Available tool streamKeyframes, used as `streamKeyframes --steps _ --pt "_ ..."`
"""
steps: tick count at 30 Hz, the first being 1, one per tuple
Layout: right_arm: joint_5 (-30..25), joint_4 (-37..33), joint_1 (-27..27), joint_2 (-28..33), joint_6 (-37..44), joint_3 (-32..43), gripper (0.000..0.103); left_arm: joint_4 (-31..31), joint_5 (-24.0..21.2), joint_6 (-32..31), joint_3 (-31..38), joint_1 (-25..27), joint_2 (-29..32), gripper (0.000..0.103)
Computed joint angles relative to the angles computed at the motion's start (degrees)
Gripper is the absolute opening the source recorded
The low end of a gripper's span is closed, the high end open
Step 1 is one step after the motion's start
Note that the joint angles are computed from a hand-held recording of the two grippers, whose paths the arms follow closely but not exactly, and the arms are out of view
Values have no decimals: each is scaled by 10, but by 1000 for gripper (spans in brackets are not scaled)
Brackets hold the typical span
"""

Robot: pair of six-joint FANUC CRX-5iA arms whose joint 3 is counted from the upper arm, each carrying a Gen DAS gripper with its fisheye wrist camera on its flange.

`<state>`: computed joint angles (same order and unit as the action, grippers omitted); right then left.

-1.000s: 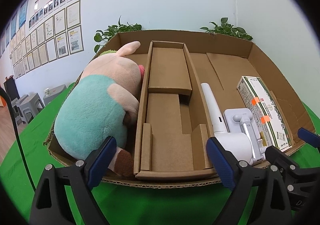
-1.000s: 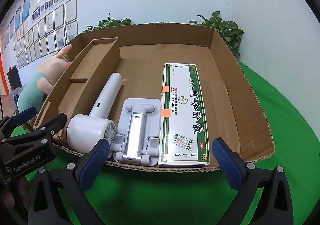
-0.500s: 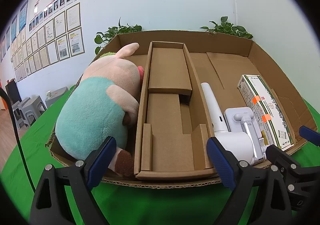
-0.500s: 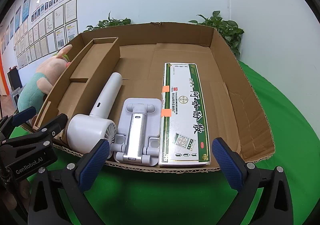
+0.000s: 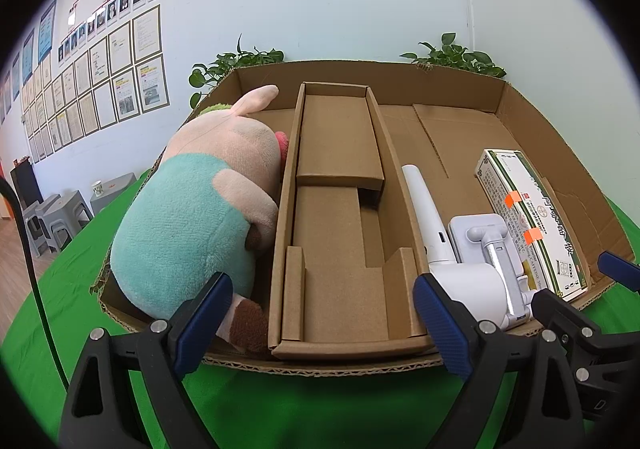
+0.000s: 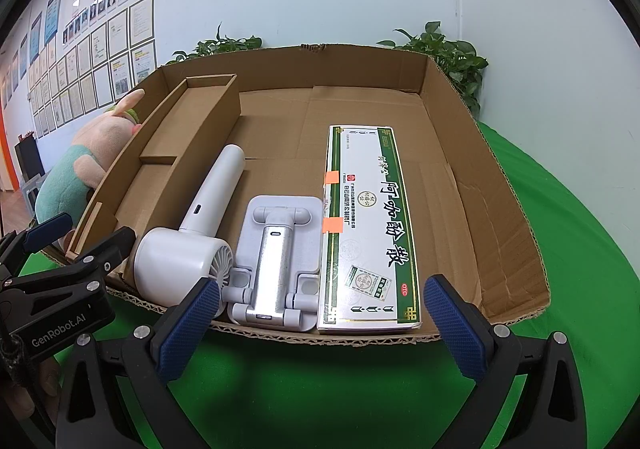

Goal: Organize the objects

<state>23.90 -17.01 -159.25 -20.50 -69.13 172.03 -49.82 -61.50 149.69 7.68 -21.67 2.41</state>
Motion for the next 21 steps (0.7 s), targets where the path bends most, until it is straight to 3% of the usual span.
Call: streamKeyframes --steps 21 --pt "-1 2 2 4 -4 5 103 0 -6 1 0 -2 -1 95"
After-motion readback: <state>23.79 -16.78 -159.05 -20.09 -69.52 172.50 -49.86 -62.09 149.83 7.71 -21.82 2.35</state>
